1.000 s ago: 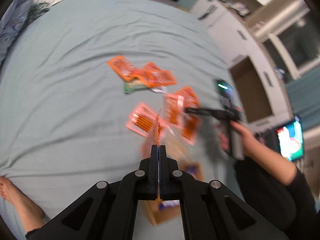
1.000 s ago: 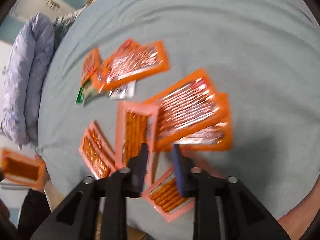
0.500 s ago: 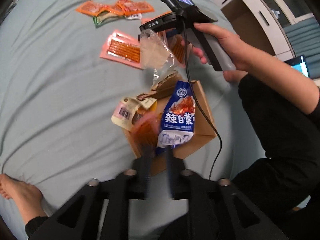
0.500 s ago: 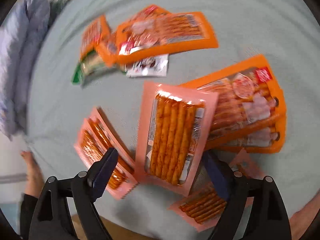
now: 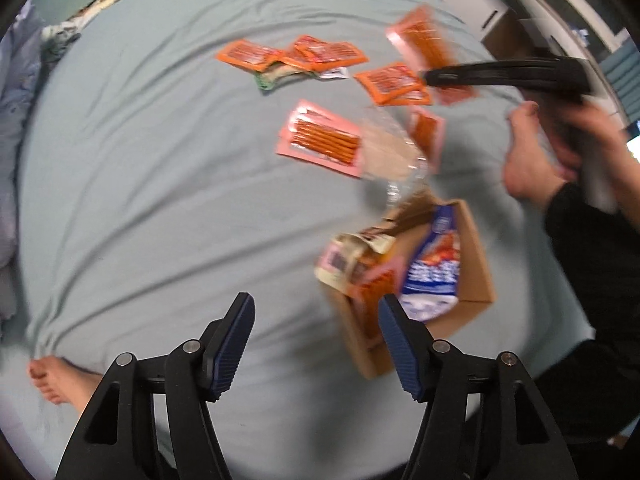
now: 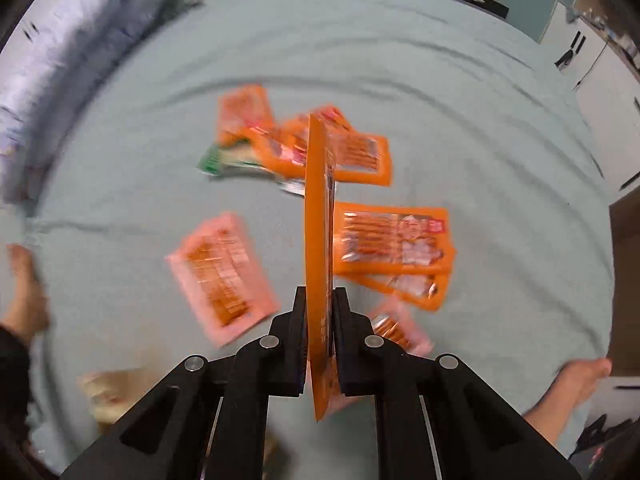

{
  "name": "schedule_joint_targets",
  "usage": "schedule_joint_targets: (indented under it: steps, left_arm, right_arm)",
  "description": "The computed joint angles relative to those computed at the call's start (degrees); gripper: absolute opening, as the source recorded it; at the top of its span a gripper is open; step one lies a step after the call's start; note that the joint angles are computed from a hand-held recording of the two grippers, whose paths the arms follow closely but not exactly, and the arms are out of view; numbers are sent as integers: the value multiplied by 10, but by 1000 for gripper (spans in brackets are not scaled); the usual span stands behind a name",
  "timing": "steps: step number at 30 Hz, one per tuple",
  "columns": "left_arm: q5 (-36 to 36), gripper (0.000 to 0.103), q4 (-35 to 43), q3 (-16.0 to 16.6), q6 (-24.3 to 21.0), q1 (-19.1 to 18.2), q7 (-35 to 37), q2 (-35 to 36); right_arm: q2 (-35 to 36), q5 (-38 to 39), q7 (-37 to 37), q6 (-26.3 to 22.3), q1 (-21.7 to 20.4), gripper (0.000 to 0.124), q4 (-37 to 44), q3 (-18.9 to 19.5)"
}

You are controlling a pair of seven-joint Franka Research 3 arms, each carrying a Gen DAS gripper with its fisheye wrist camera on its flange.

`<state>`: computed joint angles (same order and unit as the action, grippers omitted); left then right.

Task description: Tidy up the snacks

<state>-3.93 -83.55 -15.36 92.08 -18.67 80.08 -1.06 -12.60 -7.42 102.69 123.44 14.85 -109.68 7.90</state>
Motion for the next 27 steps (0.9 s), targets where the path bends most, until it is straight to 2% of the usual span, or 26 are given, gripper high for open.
schedule_joint_targets:
  steps: [2, 4, 8, 11, 12, 14, 15, 16, 17, 18, 21, 23, 24, 25, 27]
  left_arm:
    - [11, 67, -3, 0, 1, 1, -9, 1]
    - [13, 67, -7, 2, 1, 2, -17, 2]
    - [-5, 67, -12, 7, -3, 9, -26, 0]
    - [-2, 67, -17, 8, -1, 12, -27, -7]
    - [2, 67, -20, 9, 1, 13, -27, -12]
    - [2, 67, -23, 10, 4, 15, -26, -18]
    - [0, 67, -25, 11, 5, 17, -26, -21]
    - [-3, 67, -27, 13, 5, 18, -27, -24]
    - [-6, 68, -28, 15, 6, 20, -28, -27]
    - [-9, 68, -29, 16, 6, 22, -28, -28]
    - [-12, 68, -30, 19, 8, 26, -31, -28]
    - [-15, 69, -25, 20, 6, 28, -37, -22]
    - [-17, 69, -25, 20, 6, 30, -40, -21]
    - [-20, 69, -24, 20, 7, 31, -44, -18]
    - [-22, 69, -19, 20, 6, 32, -46, -13]
  right_arm:
    - [-37, 69, -21, -27, 15, 9, -7, -8]
    - [-69, 121, -34, -77, 30, 9, -11, -6]
    - [-90, 183, -51, -153, 48, 10, -14, 0]
    - [-87, 237, -40, -190, 50, 14, -23, -7]
    - [-83, 246, -36, -200, 50, 15, -25, -7]
    - [-58, 206, -20, -237, 39, 28, -5, 3]
    - [-53, 189, -13, -237, 35, 43, -3, 7]
    - [-58, 170, -6, -216, 30, 50, -11, 8]
    - [-61, 159, -2, -193, 26, 62, -16, 8]
    - [-64, 152, 0, -181, 24, 67, -17, 8]
    - [-69, 125, 3, -130, 13, 68, -19, 6]
    - [-90, 87, 17, -75, 5, 67, -45, 18]
    - [-104, 45, 32, -38, -7, 67, -59, 29]
    - [-115, 9, 48, -22, -17, 67, -67, 41]
    - [-124, -87, 91, -29, -48, 67, -65, 76]
